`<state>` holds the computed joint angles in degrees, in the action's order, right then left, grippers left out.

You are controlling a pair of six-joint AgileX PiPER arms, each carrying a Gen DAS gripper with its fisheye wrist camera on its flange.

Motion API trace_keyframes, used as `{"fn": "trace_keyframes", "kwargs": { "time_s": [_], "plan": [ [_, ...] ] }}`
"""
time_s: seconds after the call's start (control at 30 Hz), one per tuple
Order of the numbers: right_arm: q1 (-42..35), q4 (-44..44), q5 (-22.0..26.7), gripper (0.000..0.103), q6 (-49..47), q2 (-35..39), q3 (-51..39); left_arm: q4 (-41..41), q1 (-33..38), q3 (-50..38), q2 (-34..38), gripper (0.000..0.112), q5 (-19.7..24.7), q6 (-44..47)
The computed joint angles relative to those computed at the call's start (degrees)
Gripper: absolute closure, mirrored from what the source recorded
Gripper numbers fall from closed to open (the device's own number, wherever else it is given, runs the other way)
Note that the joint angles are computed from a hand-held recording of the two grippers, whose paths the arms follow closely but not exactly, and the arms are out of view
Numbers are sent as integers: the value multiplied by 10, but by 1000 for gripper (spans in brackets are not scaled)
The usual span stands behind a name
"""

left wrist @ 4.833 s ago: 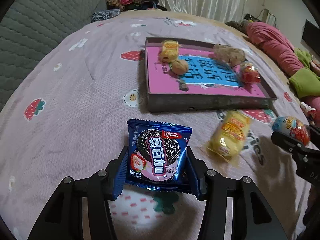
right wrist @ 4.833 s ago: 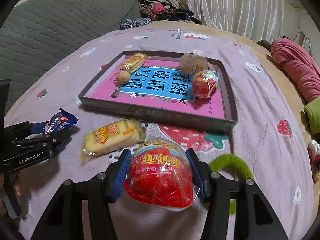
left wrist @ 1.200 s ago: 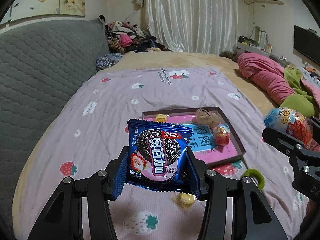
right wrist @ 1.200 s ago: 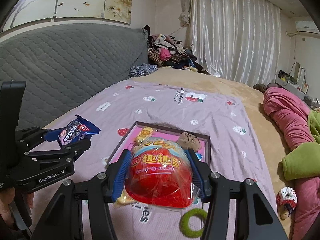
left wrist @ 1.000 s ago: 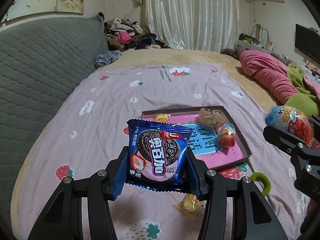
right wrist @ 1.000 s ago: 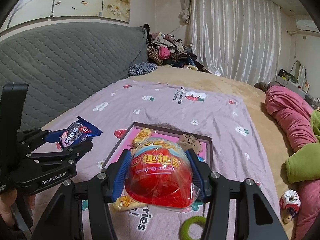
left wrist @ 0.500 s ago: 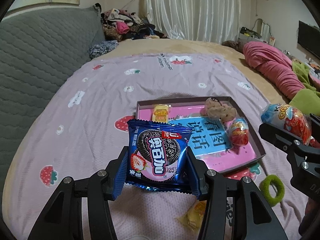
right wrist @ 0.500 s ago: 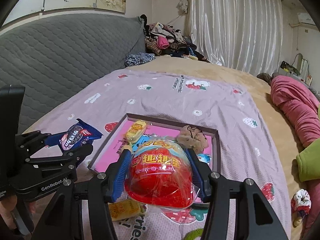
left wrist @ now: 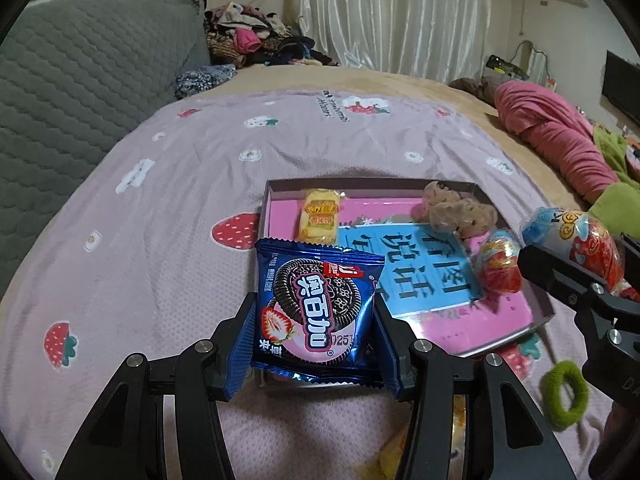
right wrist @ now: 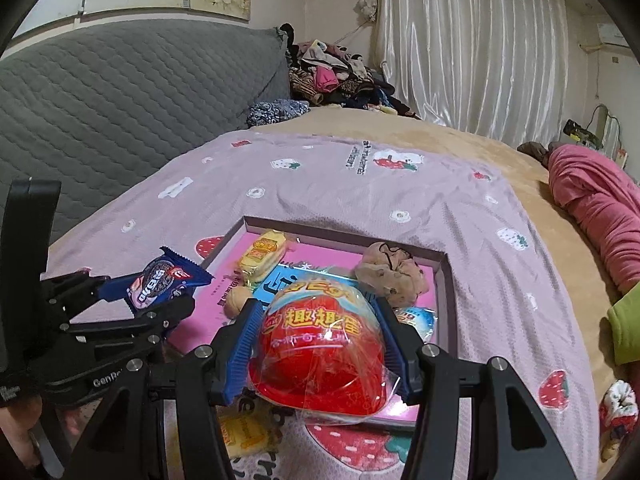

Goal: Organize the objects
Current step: 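Carry the Oreo packet and red candy cup over the book in the tray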

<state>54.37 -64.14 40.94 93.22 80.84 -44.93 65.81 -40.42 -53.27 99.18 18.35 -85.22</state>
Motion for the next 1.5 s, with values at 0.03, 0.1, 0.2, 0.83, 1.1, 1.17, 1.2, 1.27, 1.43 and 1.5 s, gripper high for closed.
{"fn": "trace_keyframes", "kwargs": {
  "time_s": [0.03,0.1,0.2,0.83,1.1,1.17,1.2,1.27,1.43,1.5],
  "plan": [
    [-3,-7,-5,47,7,6,2,11,1,-2,9,58,-3,-12],
    [-11,-26,-18,47,31,19,8,40,-2,-5,25,58,3,-44],
    [-14,-69,-31,47,88,30,26,104,-6,2,39,58,13,-120],
    [-73,-209,-93,47,232,117,62,264,9,-5,109,58,-16,-274],
    [-81,-218,-100,47,239,138,59,282,1,-9,120,58,-6,-281],
    [-80,-207,-96,47,231,143,55,274,5,-11,121,57,-22,-275],
    [-82,-204,-97,47,231,144,55,281,8,-9,121,57,-28,-283],
    [-89,-203,-102,47,235,146,57,274,10,-12,125,57,-31,-277],
    [-98,-188,-112,47,220,152,53,273,4,-15,130,57,-23,-275],
    [-96,-178,-111,47,212,154,50,272,3,-16,129,57,-23,-275]
  ]
}}
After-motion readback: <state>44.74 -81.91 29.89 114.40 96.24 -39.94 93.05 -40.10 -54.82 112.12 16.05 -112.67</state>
